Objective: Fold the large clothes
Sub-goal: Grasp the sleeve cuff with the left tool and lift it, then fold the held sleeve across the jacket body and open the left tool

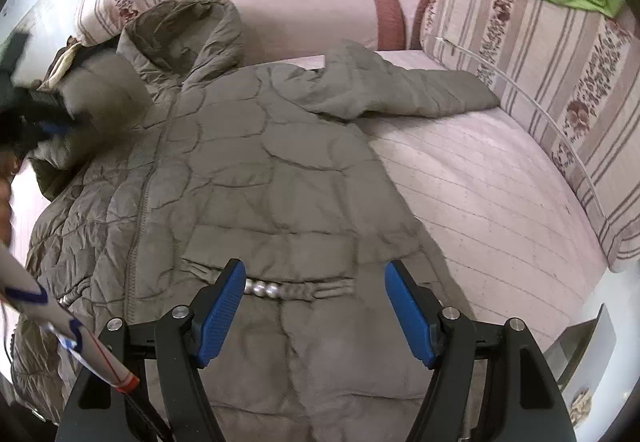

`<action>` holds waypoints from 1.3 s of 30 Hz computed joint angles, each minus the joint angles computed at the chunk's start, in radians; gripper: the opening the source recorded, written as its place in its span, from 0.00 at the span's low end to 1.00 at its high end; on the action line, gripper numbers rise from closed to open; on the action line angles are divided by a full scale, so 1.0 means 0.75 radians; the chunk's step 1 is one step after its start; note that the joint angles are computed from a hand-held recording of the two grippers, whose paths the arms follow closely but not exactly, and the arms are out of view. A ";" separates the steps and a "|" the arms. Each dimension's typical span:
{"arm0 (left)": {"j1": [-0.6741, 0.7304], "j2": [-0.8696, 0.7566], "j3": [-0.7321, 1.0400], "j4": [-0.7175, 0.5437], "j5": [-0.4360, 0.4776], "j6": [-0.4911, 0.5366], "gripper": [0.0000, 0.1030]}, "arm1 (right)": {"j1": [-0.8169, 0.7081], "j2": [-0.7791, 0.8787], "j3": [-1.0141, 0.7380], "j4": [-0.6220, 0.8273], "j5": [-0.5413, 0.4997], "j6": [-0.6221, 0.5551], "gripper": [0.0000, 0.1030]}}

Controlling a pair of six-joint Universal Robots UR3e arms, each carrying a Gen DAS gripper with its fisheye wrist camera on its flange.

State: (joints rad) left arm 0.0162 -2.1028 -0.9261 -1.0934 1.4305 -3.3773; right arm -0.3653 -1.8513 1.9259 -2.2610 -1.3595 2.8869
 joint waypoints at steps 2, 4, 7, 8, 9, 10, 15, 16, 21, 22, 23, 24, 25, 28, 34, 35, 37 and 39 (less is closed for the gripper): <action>-0.054 -0.020 -0.054 0.028 0.043 -0.032 0.14 | -0.035 -0.022 0.013 0.014 0.014 -0.027 0.75; -0.094 -0.027 -0.102 0.046 0.092 -0.055 0.16 | -0.056 -0.022 0.000 0.040 0.033 -0.045 0.75; -0.110 0.021 -0.136 0.029 0.113 -0.015 0.29 | -0.078 0.002 -0.048 0.091 0.067 -0.059 0.76; -0.112 0.076 -0.190 0.039 0.117 -0.001 0.39 | -0.085 0.011 -0.070 0.108 0.084 -0.059 0.76; -0.116 0.125 -0.238 0.058 0.126 0.009 0.50 | -0.086 0.020 -0.084 0.113 0.093 -0.056 0.78; -0.117 0.166 -0.280 0.078 0.138 0.018 0.53 | -0.083 0.031 -0.101 0.119 0.102 -0.050 0.79; -0.141 0.417 -0.522 0.111 0.280 0.053 0.58 | -0.033 0.094 -0.187 0.146 0.129 -0.017 0.80; -0.137 0.462 -0.570 0.115 0.301 0.055 0.58 | -0.015 0.110 -0.201 0.148 0.128 -0.011 0.80; -0.077 0.714 -0.882 0.163 0.417 0.063 0.58 | 0.093 0.215 -0.259 0.090 0.088 0.026 0.81; -0.056 0.759 -0.939 0.170 0.429 0.065 0.58 | 0.109 0.262 -0.291 0.079 0.090 0.031 0.81; -0.028 0.810 -1.007 0.183 0.441 0.071 0.58 | 0.119 0.310 -0.331 0.083 0.095 0.040 0.82; -0.004 0.852 -1.072 0.203 0.458 0.079 0.58 | 0.133 0.394 -0.404 0.102 0.108 0.060 0.83; 0.012 0.883 -1.125 0.225 0.483 0.085 0.58 | 0.132 0.447 -0.448 0.118 0.124 0.066 0.84; 0.029 0.923 -1.276 0.310 0.605 0.089 0.58 | 0.160 0.704 -0.689 0.187 0.151 0.155 0.84; 0.137 1.027 -1.399 0.265 0.509 0.065 0.58 | 0.233 1.143 -1.198 0.382 0.217 0.261 0.84; 0.141 1.043 -1.397 0.247 0.496 0.054 0.58 | 0.244 1.193 -1.269 0.418 0.217 0.272 0.82; 0.150 1.080 -1.401 0.229 0.465 0.045 0.58 | 0.260 1.283 -1.422 0.499 0.238 0.276 0.54; 0.125 1.072 -1.382 0.226 0.467 0.022 0.58 | 0.278 1.370 -1.611 0.612 0.224 0.248 0.32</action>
